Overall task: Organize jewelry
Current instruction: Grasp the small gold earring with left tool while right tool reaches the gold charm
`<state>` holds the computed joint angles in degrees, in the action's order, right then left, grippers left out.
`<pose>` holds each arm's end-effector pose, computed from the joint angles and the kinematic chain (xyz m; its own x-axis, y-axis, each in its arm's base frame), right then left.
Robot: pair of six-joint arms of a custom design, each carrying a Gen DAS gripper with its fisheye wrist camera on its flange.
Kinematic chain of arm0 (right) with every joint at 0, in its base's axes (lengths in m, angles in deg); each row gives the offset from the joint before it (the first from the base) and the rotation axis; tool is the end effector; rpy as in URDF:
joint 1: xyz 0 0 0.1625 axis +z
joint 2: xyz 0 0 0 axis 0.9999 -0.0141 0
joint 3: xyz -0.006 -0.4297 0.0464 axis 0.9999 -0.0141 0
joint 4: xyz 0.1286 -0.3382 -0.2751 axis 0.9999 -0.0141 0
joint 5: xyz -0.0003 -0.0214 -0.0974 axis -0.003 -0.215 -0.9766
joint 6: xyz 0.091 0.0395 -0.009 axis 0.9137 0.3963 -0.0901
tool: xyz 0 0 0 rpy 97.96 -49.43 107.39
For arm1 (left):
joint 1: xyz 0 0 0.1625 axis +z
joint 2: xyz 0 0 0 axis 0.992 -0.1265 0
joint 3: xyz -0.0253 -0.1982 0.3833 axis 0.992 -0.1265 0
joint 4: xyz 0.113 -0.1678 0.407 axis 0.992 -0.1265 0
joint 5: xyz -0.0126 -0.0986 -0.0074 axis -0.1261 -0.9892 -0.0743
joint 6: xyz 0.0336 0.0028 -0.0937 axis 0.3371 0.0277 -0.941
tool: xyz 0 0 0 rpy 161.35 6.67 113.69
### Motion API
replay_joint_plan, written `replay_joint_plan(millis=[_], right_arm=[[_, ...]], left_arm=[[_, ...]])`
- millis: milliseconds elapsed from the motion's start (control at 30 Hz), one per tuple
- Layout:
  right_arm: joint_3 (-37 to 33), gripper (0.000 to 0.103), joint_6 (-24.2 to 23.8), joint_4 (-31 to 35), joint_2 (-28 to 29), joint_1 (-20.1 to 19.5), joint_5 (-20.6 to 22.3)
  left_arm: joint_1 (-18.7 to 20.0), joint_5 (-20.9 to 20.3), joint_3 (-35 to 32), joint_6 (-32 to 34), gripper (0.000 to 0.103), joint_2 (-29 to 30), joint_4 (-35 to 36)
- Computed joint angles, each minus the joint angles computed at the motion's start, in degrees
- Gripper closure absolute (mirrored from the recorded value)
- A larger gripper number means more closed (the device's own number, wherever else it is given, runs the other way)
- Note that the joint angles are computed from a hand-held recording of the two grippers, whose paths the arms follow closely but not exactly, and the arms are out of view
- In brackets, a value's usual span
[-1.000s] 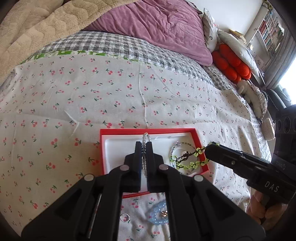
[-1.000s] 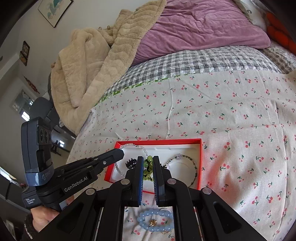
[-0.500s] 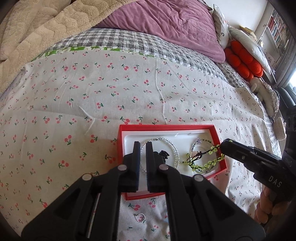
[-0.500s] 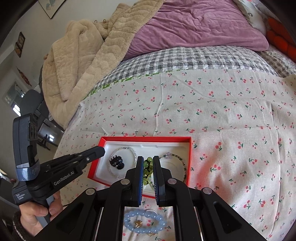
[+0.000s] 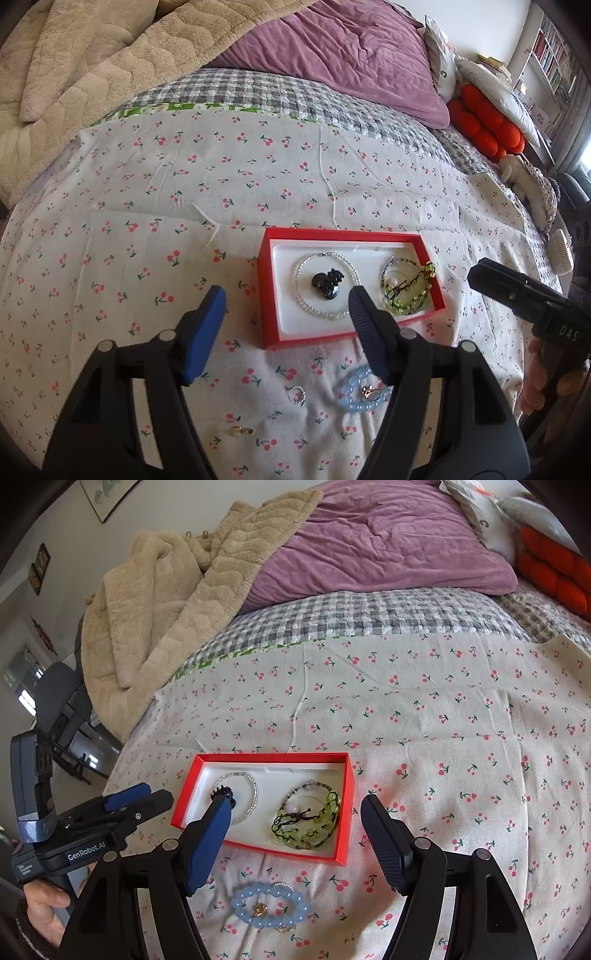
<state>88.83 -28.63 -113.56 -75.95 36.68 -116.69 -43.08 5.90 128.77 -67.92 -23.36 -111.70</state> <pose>0.3040 -0.3256 0.2295 -0.8669 0.3008 0.3976 -0.0886 0.6918 -0.7166 -0.2622 -0.4455 0.2523 -0.7215 0.5566 -0.4119 0.6467 0.7542 -0.1139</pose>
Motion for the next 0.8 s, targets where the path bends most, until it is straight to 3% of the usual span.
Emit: replay_joint_plan(millis=[200, 433, 567, 700, 800], right_arm=[[0.14, 0.021, 5.17, 5.82, -0.81, 2.8, -2.52], [0.29, 0.02, 12.88, 16.39, -1.01, 4.66, -3.21], [0.49, 0.02, 19.06, 22.65, -1.97, 4.42, -0.77], [-0.1, 0.02, 25.61, 30.18, -2.52, 3.77, 1.82], [-0.1, 0.02, 27.24, 32.03, -2.37, 2.93, 4.39]], left_arm=[[-0.35, 2.85, 1.84, -1.72, 0.021, -4.03, 4.49], [-0.85, 6.33, 3.92, -1.93, 0.02, -6.88, 10.76], [-0.31, 5.76, 4.44, -2.78, 0.02, -8.33, 13.97], [0.84, 2.23, 3.93, -3.95, 0.02, -8.96, 17.19], [1.29, 0.04, 3.84, -4.38, 0.02, -9.07, 18.66]])
